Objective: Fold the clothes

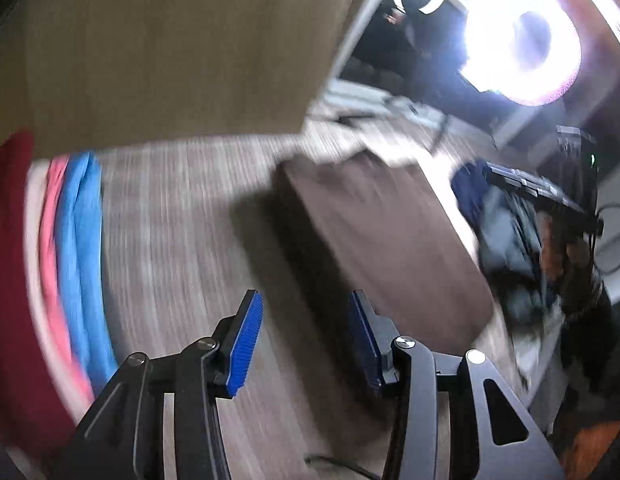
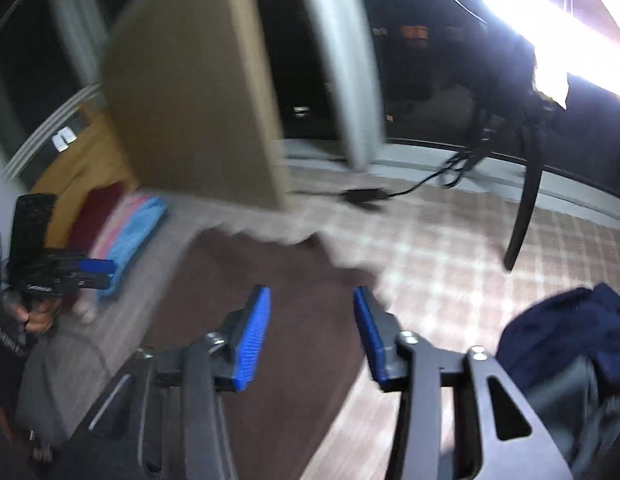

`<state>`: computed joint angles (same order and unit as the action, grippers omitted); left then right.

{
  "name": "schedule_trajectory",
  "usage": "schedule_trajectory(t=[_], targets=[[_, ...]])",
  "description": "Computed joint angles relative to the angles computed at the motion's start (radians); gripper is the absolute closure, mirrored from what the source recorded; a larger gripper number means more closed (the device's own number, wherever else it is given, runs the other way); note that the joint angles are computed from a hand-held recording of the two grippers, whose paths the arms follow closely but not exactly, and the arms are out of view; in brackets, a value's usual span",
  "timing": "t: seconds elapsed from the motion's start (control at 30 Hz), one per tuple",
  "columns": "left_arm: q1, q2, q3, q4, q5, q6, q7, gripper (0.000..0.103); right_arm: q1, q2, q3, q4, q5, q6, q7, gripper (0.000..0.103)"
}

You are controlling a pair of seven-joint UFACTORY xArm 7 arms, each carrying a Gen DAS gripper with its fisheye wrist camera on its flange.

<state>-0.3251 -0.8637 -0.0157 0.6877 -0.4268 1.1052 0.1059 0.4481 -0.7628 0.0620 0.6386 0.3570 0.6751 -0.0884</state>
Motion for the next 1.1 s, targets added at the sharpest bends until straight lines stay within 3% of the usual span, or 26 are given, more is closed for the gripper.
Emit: schedule_trajectory(t=[0.13,0.27,0.4,0.5,0.63,0.77,0.8,0.83,0.9,1.0,1.1], targets=[[-0.057,-0.194,-0.026,-0.133,-0.074,0.078,-0.043,0.054,0.051,-0.181,0.067,-0.113,0.046,0.104,0.116,0.072],[-0.112,-0.232,-0.071,-0.226,-0.131,0.017,-0.066,0.059,0.114,-0.22,0.146,-0.183,0.076,0.137,0.243,0.072],[-0.153,-0.23,-0.061,-0.268,-0.175,-0.055,-0.075,0.069,0.082,-0.251,0.241,-0.183,-0.051,0.198,0.371,0.072],[-0.173,-0.222,-0.053,-0.273,-0.164,-0.067,-0.066,0.083,0.076,-0.34,0.206,-0.219,-0.076,0.234,0.453,0.06],[-0.194,-0.196,-0.044,-0.272,-0.159,-0.063,-0.051,0.084,0.079,-0.395,0.151,-0.261,-0.099,0.297,0.459,0.059],[-0.202,-0.171,-0.058,-0.253,-0.136,-0.057,-0.039,0.089,0.109,-0.372,0.126,-0.297,-0.069,0.228,0.416,0.06],[-0.204,-0.167,-0.067,-0.238,-0.113,-0.043,-0.029,0.091,0.117,-0.359,0.121,-0.303,-0.059,0.206,0.408,0.067],[-0.206,-0.159,-0.07,-0.22,-0.092,-0.023,-0.02,0.092,0.122,-0.351,0.114,-0.302,-0.055,0.198,0.4,0.086],[-0.202,-0.153,-0.055,-0.193,-0.064,0.023,0.002,0.094,0.126,-0.339,0.097,-0.295,-0.051,0.193,0.379,0.093],[-0.174,-0.152,-0.047,-0.19,-0.04,0.063,0.02,0.103,0.121,-0.333,0.091,-0.302,-0.039,0.187,0.371,0.094],[-0.13,-0.153,-0.09,-0.206,0.006,0.086,-0.024,0.103,0.113,-0.33,0.103,-0.315,-0.033,0.18,0.388,0.094]])
